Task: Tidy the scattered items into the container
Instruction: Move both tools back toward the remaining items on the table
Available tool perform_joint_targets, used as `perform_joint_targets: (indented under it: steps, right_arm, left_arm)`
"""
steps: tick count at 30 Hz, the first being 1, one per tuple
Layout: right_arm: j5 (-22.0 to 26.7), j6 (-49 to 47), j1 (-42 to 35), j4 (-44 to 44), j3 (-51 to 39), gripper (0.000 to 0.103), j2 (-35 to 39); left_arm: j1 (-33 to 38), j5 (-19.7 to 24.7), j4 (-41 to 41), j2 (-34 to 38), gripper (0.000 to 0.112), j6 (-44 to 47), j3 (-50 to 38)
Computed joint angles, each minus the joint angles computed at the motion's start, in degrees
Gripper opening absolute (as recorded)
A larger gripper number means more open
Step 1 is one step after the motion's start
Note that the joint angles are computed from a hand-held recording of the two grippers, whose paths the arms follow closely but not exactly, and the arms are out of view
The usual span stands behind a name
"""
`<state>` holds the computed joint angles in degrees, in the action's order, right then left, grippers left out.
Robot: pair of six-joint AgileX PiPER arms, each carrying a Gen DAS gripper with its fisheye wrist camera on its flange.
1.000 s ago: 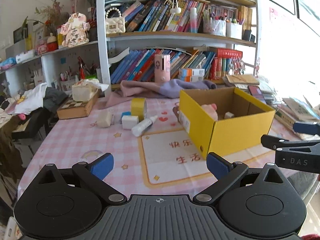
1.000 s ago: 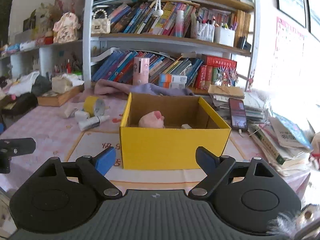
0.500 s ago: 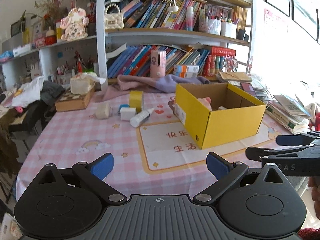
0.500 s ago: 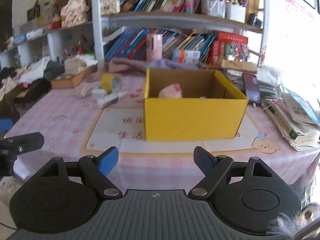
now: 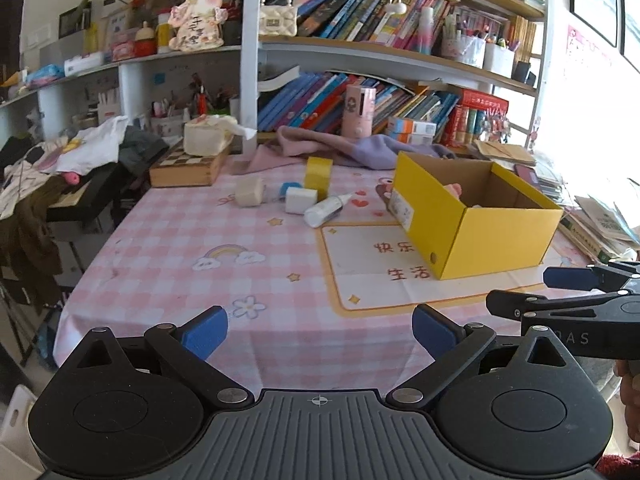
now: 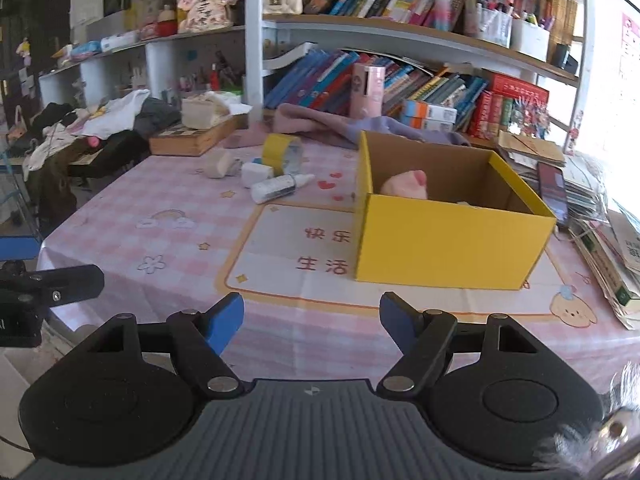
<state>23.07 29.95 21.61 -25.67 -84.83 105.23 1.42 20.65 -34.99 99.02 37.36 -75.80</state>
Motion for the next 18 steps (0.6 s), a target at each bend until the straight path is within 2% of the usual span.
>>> perform_joint_targets:
  steps: [11, 15, 18]
  right_arm:
    - [2.16, -5.38, 1.72, 4.33, -6.39, 0.074, 3.55]
    - [2.99, -6.06, 2.45, 3.05, -8.50, 0.074, 4.67]
    - [1.84, -5.71, 2.77, 1.33, -8.44, 0.074, 4.87]
  left_arm:
    - [2.61, 2.25, -1.84, 0.77, 0.100, 2.49, -1.35]
    - [2.98, 2.98, -3.00, 1.97, 0.100, 2.47, -2.46]
    - [2.81, 3.01, -2.64, 2.71, 0.100, 2.23, -3.16]
